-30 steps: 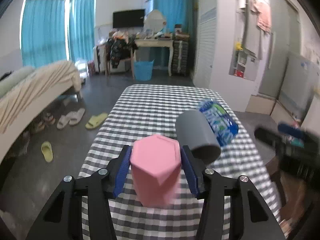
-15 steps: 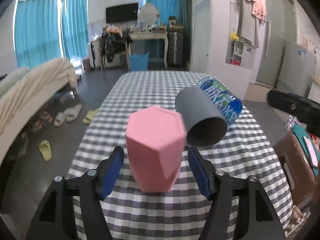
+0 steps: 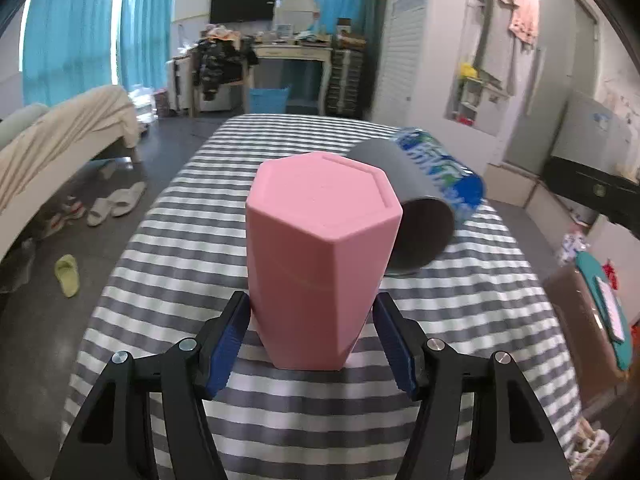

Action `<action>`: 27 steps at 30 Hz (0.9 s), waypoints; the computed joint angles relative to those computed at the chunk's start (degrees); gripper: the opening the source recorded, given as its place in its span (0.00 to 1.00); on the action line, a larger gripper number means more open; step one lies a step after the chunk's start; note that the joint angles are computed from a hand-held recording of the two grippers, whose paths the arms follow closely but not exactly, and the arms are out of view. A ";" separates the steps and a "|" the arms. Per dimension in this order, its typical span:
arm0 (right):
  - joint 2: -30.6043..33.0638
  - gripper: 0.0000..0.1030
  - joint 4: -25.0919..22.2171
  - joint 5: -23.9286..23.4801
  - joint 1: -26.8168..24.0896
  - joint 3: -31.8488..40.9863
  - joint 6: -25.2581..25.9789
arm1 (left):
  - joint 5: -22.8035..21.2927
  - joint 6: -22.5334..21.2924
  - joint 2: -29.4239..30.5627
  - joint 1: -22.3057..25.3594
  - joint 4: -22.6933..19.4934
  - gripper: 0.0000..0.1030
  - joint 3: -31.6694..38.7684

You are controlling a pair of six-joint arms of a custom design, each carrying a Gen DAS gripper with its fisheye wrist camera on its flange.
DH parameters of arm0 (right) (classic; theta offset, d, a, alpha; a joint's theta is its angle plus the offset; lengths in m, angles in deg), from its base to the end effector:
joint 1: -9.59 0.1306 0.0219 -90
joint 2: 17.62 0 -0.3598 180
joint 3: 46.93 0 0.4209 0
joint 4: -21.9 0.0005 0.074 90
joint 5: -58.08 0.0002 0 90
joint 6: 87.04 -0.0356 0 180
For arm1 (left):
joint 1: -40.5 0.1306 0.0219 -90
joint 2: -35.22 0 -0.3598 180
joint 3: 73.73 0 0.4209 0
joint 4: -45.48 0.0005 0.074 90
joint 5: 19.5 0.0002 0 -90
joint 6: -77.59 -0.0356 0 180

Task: Flip cup upside down
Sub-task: 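Lower the upright pink cup onto the tablecloth and open the left tool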

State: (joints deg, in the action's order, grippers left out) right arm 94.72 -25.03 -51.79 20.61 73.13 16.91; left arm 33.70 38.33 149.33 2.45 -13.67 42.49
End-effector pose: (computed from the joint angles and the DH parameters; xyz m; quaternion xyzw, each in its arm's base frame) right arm 0.6445 0.1373 0.4518 -0.2646 0.8528 0.1450 0.4263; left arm 0.5208 -0.3812 0.3884 -0.1896 0.8944 0.0280 0.4041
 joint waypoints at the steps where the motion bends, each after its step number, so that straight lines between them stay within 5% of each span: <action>1: -0.02 0.80 0.00 0.03 0.07 -0.02 0.11 | -0.35 -1.03 0.66 -0.28 -0.25 0.63 0.82; 4: -0.10 0.80 0.09 0.33 0.31 -0.27 0.52 | -2.06 -3.14 2.43 -0.73 -2.17 0.63 3.13; 9: -0.23 0.80 0.46 1.69 0.69 -0.85 1.01 | 1.93 -1.33 1.44 0.11 -2.14 0.73 1.94; 13: -1.16 0.80 1.83 2.22 0.96 -2.26 0.65 | -2.79 -4.23 -0.12 -1.07 0.66 0.82 0.22; 27: -10.09 0.80 12.24 -0.80 0.00 -11.46 -4.31 | -11.27 -9.77 -8.11 -4.17 2.87 0.83 -2.10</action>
